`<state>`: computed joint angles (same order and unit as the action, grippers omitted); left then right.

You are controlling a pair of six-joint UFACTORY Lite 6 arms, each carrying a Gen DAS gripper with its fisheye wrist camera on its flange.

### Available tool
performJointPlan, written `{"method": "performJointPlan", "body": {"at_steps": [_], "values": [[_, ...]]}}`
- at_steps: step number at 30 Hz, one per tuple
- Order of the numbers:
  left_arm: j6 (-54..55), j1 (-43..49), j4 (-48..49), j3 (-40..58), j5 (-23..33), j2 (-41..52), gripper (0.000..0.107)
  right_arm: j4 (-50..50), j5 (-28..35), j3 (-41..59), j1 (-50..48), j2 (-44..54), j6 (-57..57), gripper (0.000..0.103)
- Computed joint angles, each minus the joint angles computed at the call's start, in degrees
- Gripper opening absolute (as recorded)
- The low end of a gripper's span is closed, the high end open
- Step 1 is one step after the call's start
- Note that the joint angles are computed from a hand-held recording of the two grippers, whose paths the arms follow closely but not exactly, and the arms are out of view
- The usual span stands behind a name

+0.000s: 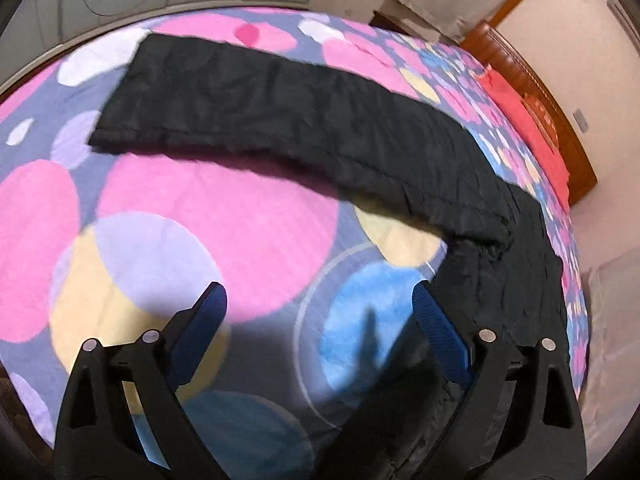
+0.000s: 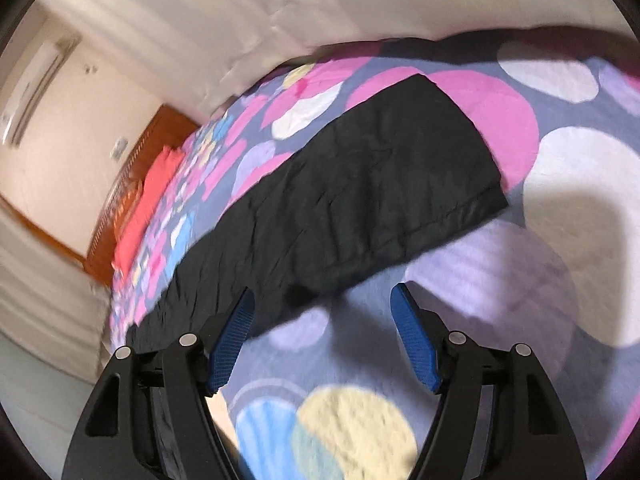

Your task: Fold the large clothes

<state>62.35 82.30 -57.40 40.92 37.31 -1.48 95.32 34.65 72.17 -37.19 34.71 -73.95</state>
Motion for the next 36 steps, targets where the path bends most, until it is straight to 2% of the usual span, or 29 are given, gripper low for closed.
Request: {"method": "performJointPlan", "body": {"at_steps": [3,6,7,8,10,11,13,19,26,34,36], "values": [[0.44,-0.21,0.66,0.42,-3.4,-0.03,0.094,5.88,0.32,1.59,-0.29,2.08,-3.85,0.07],[3.77,-2.96,-1.25,0.09,-11.07,1.67,0.093,10.96,-0.52,3.05,0.04,3.74,-7.65,0.068],[4.41,-3.85,-1.47,-0.3,-13.37,2.03,0.093,11.33,-2.01,3.64,0.5,3.82,-8.09,0.058],[6.36,-4.72,-2.81,-0.76,-15.91,2.69,0.093,12.06,-5.15,4.14,1.37,3.59,-9.11,0.043],[14.16,-6.63,-9.06,-2.9,-20.05,1.64,0.093,7.69,-4.43,7.12,0.96,5.63,-4.87,0.025],[16.18,-8.13,-10.81,-3.67,-22.16,1.35,0.093,5.0,-3.36,8.65,0.57,6.69,-1.48,0.018],[17.94,-9.69,-12.41,-4.67,-24.07,0.78,0.093,4.11,-3.53,8.25,0.6,5.56,-0.83,0.013],[32.55,-7.15,-26.57,-6.31,-20.28,0.88,0.093,13.64,-6.7,-1.9,7.32,-10.09,-15.12,0.011],[41.79,-5.55,-35.8,-7.48,-17.52,1.68,0.093,12.78,-12.74,-2.13,23.45,-19.23,-17.63,0.011],[50.27,-6.0,-44.47,-8.1,-17.0,2.96,0.093,2.62,-22.4,8.0,45.76,-14.52,-9.62,0.011],[51.71,-6.09,-45.97,-8.25,-16.9,3.11,0.093,-4.57,-24.63,12.23,51.25,-11.18,-3.66,0.011]]}}
